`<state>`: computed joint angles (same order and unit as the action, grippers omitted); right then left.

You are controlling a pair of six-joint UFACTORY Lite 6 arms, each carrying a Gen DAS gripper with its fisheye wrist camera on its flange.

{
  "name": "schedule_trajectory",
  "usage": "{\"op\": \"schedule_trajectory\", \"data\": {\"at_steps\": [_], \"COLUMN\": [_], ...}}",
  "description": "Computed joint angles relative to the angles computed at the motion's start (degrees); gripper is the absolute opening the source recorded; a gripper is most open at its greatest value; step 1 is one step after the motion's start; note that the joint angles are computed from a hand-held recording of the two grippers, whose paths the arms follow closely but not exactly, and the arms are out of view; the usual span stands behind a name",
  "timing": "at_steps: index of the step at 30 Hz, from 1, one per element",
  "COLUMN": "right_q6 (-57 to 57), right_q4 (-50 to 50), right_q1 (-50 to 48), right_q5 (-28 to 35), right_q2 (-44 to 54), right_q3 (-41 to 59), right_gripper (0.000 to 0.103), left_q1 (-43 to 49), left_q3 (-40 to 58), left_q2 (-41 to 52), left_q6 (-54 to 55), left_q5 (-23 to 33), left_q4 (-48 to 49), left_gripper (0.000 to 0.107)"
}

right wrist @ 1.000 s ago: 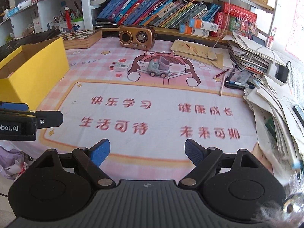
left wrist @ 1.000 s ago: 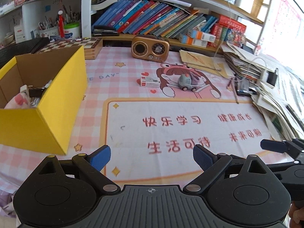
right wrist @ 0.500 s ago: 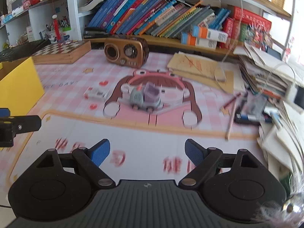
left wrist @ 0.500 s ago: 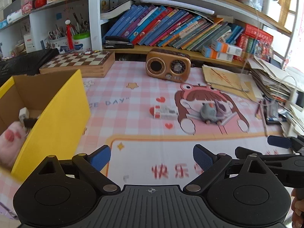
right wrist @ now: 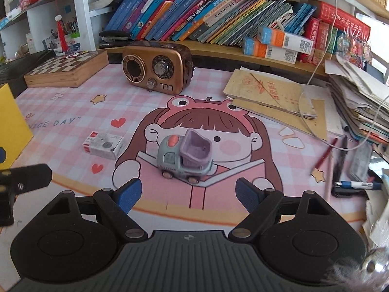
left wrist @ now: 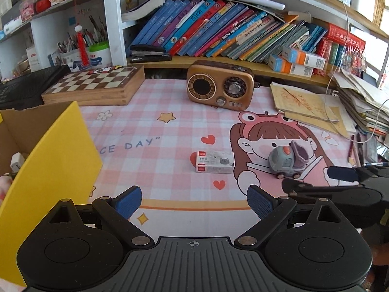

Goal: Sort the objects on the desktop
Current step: 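Grasp the grey-purple toy truck with the right tool while the left tool grasps the white staple box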

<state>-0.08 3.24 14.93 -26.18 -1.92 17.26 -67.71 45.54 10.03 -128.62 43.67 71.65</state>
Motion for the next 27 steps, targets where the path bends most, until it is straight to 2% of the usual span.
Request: {"op": "schedule_trajectory", "data": {"at_steps": [4,11,14,15,21,27], "right_q6": [2.61,4.86,3.93,4.00,4.52,11.50], "right_q4": [-1.45,-2.49,-1.97,-2.20,-4.47,-15.55], "right_q1": [-0.38,0.50,0.65,0.53,-2.45,-10.07], "right_q5": [-3.02,-2.82,-2.25,-2.06,-3.43,-1.57], "right_q2": [6.23,14.48,15.92,16.24,12.85,2.28], "right_q3": [4.01,11.40,12.99,13.25,10.54,4.59], "right_gripper": [0.083,0.082,0.070,0.062,0.062,0.062], "left_q1": [2.07,5.85,7.42,7.86,9.89,11.57], "left_q3": [0.88,1.59,2.49,2.82,5.94,10.66], "left_q2": [1.51,3.15,4.75,5.36,9.69,15.92], "left_q6": [0.62,1.43,0.87,0.40,-1.15,-4.32], "left_q5": [-1.19,-3.34,-4.49,-4.81,-7.23,-8.68], "left_q4": [0.39,1.92,3.94,4.69,8.36,13.83], "left_gripper": [0.096,0.096,0.096,0.096,0.095,0.093]}}
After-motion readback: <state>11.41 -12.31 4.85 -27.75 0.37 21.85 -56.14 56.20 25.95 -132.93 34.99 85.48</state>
